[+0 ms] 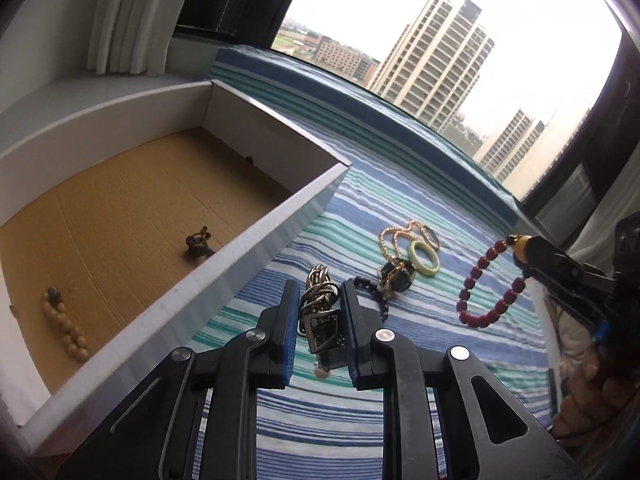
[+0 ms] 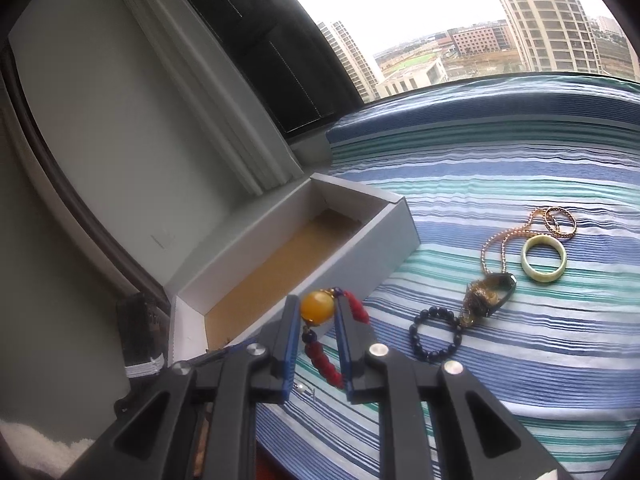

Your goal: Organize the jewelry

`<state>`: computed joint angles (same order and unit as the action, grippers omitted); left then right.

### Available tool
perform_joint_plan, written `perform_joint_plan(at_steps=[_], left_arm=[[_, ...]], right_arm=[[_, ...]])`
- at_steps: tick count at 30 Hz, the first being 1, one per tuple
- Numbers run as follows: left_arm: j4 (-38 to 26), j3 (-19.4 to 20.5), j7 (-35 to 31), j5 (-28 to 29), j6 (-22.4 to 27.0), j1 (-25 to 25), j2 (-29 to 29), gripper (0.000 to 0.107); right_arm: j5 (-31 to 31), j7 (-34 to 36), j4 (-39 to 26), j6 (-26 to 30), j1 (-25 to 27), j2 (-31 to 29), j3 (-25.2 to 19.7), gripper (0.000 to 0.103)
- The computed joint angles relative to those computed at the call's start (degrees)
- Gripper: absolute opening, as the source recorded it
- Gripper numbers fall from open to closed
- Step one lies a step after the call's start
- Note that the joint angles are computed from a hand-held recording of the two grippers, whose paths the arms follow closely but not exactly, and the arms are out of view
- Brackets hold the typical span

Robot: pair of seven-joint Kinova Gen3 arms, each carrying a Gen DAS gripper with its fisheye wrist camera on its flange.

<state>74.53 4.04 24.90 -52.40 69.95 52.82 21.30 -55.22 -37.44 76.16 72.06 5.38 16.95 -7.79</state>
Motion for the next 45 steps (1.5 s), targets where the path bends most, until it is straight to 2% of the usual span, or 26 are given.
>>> perform_joint_plan(at_steps=[2,7,10,13,15,17,22,25,28,31,33,34,35,36,37,38,40,41,43,45], left_arm=[[1.2,-0.1,1.3,-1.8,1.2,1.2,-2.5,0.018],[3.3,2.4,2.3,-5.6,7.6,1.5,-7.9,0.019],[3.7,3.9,1.8,-6.5,13.4,0.5,-9.7,0.019],[5.9,5.2,2.6,-5.7,16.8,-1.7,-11.5,0.019],[8.2,5.9,3.5,-4.2,17.4,-3.8,-12.7,0.019],[10.9,6.4,4.1,-1.9,16.2,-6.4,-13.9,0.019],[18.6,7.1,5.3,4.5,7.6,-14.0,-16.2,0.019],[21.9,7.6,5.9,7.3,3.1,-17.5,-16.7,0.019],[23.5,8.0,6.0,9.2,1.5,-19.6,-16.6,0.019],[23.0,8.1,3.9,10.7,3.1,-20.5,-15.5,0.020],[21.3,7.9,1.1,12.6,6.2,-20.8,-14.2,0.022],[20.6,7.7,0.7,13.0,7.9,-20.5,-13.5,0.031],[20.0,7.7,0.6,13.3,9.3,-20.1,-13.1,0.050],[19.5,7.8,1.3,13.0,10.6,-19.2,-12.9,0.059],[18.8,8.1,2.3,12.0,12.1,-17.9,-12.6,0.069],[17.8,8.4,2.3,10.9,14.0,-16.8,-12.0,0.075],[14.6,8.9,1.6,9.3,18.2,-14.1,-10.1,0.083],[13.2,9.0,1.7,8.4,19.4,-12.6,-9.3,0.085],[11.3,9.0,1.5,6.0,19.5,-9.9,-8.2,0.087],[9.0,8.9,1.0,3.7,18.4,-7.4,-6.6,0.090]], right_arm=[[0.4,-0.3,-1.3,0.4,0.1,0.3,-1.5,0.018],[4.4,-4.1,-5.3,-1.2,2.7,1.8,-11.5,0.018],[5.6,-6.3,-8.7,-1.2,-0.2,3.0,-12.9,0.018],[7.2,-9.0,-13.3,-1.0,-4.2,5.3,-13.9,0.018],[9.2,-11.8,-17.0,-0.8,-6.8,7.8,-15.4,0.018],[12.3,-14.5,-21.1,-0.2,-10.5,10.5,-15.7,0.018],[21.2,-23.2,-31.8,2.9,-20.6,18.6,-13.4,0.018],[24.6,-26.2,-38.3,6.7,-27.4,23.3,-7.8,0.018],[26.0,-27.0,-40.2,8.3,-31.2,26.1,-5.1,0.018],[23.0,-24.6,-37.5,6.7,-34.5,26.1,0.1,0.018],[22.2,-22.7,-32.4,2.5,-36.7,24.2,2.9,0.019],[22.7,-22.2,-29.8,0.2,-38.2,22.9,4.5,0.020],[23.1,-22.0,-27.3,-2.1,-39.0,21.6,5.0,0.029],[23.9,-21.6,-24.6,-4.4,-39.0,20.3,4.5,0.037],[24.6,-21.2,-22.0,-6.0,-37.9,18.9,3.0,0.052],[25.4,-20.6,-19.3,-8.2,-36.2,17.4,0.5,0.058],[27.8,-19.4,-14.0,-12.0,-31.7,13.9,-4.8,0.060],[29.6,-19.2,-11.4,-13.6,-29.3,12.0,-7.5,0.068],[33.6,-18.8,-6.0,-16.9,-24.0,8.2,-12.4,0.080],[35.7,-17.5,-0.7,-20.3,-18.7,4.5,-15.7,0.080]])
